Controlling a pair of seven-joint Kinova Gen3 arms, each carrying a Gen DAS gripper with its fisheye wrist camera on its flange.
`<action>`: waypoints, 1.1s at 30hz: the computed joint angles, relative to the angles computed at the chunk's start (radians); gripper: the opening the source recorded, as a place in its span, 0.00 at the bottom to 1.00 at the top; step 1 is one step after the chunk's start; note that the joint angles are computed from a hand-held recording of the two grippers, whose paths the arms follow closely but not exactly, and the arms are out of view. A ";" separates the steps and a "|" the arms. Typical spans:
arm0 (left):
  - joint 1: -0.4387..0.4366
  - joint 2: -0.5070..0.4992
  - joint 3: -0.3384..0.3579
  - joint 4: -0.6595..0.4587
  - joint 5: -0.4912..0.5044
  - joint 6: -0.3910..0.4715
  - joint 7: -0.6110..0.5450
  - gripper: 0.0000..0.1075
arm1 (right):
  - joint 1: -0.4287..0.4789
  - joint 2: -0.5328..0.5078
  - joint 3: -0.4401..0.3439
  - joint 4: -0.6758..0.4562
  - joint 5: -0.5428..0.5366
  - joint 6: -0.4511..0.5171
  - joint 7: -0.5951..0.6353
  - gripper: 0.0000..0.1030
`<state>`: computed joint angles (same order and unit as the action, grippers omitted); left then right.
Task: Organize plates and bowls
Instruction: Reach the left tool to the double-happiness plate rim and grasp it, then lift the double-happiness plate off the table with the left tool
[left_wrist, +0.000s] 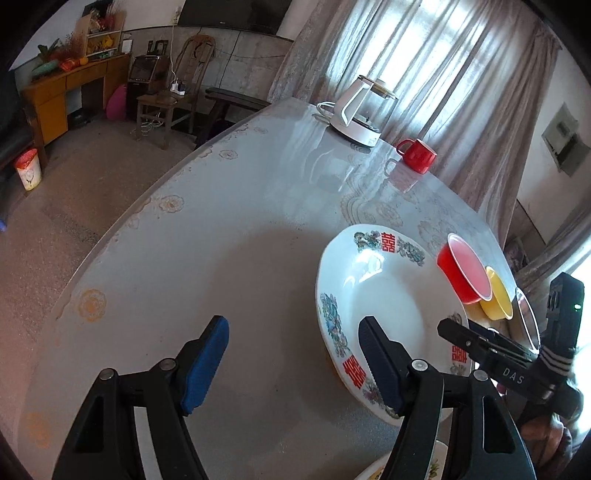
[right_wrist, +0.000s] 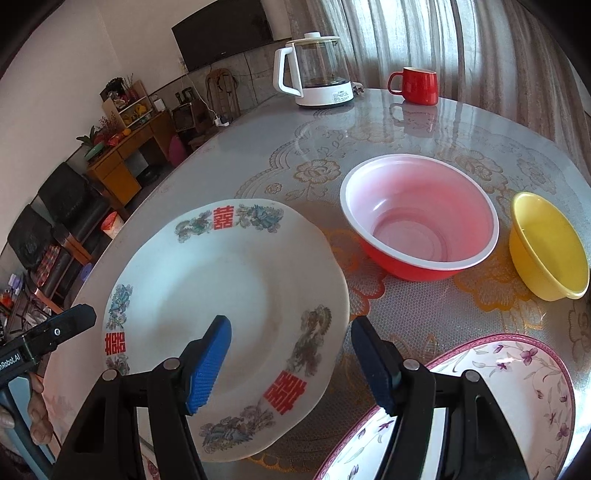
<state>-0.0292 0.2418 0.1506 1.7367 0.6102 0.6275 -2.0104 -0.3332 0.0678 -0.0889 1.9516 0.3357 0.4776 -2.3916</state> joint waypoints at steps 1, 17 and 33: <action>0.001 0.005 0.001 -0.004 0.003 -0.003 0.000 0.64 | 0.004 0.004 -0.002 -0.002 -0.016 -0.006 0.016 0.66; 0.049 0.151 0.048 -0.163 -0.095 0.093 0.040 0.34 | 0.033 0.036 0.003 -0.009 -0.220 -0.051 0.182 0.69; 0.026 0.112 0.067 -0.103 -0.062 0.078 -0.051 0.38 | 0.056 0.010 0.002 0.028 -0.273 -0.093 0.198 0.71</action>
